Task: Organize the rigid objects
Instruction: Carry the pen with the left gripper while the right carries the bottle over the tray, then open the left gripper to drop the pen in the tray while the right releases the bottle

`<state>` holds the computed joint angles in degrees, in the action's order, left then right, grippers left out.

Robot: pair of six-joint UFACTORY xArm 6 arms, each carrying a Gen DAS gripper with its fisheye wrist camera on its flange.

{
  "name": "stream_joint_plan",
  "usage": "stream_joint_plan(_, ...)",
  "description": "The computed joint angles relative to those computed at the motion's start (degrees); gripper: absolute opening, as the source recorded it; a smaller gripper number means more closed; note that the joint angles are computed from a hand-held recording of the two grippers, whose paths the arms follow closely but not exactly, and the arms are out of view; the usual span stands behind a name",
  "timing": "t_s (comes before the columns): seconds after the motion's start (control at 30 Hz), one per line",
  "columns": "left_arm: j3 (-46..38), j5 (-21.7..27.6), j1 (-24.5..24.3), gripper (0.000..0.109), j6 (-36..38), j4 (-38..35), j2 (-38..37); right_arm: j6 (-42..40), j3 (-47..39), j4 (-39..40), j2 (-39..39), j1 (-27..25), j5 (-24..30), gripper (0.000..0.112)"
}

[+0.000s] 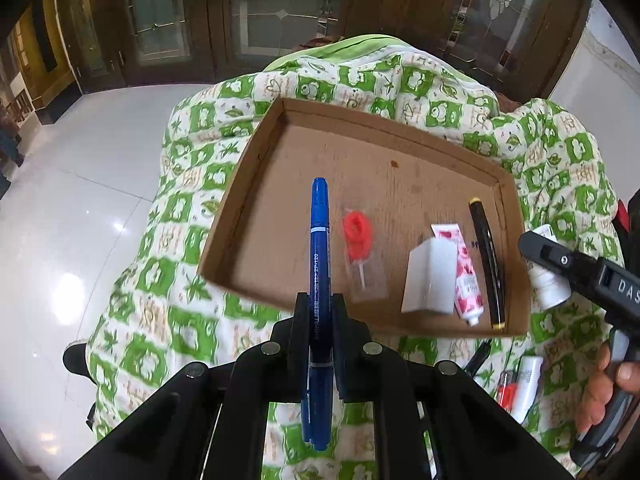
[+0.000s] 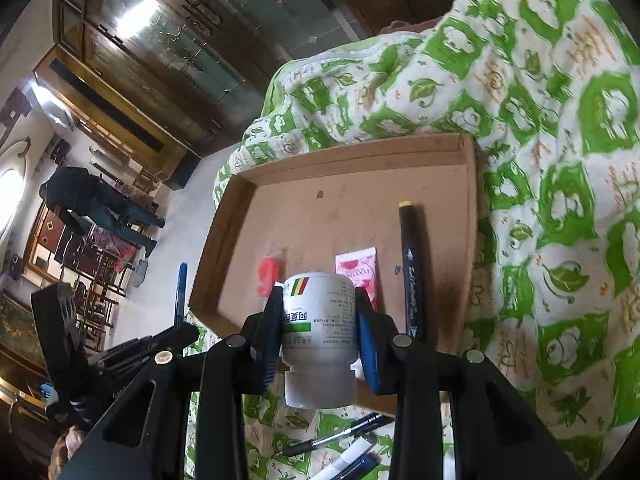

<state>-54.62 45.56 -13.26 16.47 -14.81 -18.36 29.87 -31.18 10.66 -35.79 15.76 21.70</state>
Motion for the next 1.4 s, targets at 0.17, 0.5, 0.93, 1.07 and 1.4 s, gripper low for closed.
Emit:
stream_joint_plan(0.17,-3.2,0.4,0.4,0.010,0.2,-0.2,3.1,-1.4,-2.2,0.3,3.4,-0.1,-1.7,0.032)
stream_joint_plan(0.5,-11.5,0.0,0.3,0.010,-0.4,-0.2,14.1,-10.2,-8.4,9.3,12.5,-0.8,-3.3,0.032)
stream_joint_plan(0.93,-17.5,-2.2,1.2,0.010,0.8,-0.1,22.8,-14.6,-20.5,8.3,28.3,-0.7,-2.8,0.032)
stream_joint_plan(1.07,-17.0,-3.2,0.9,0.010,1.1,0.2,22.8,-13.8,-22.1,7.2,30.4,-0.3,-1.9,0.032)
stream_joint_plan(1.4,-12.9,-8.2,-1.4,0.011,-2.2,5.6,21.0,-11.4,-22.4,3.3,31.5,0.2,-1.8,0.033)
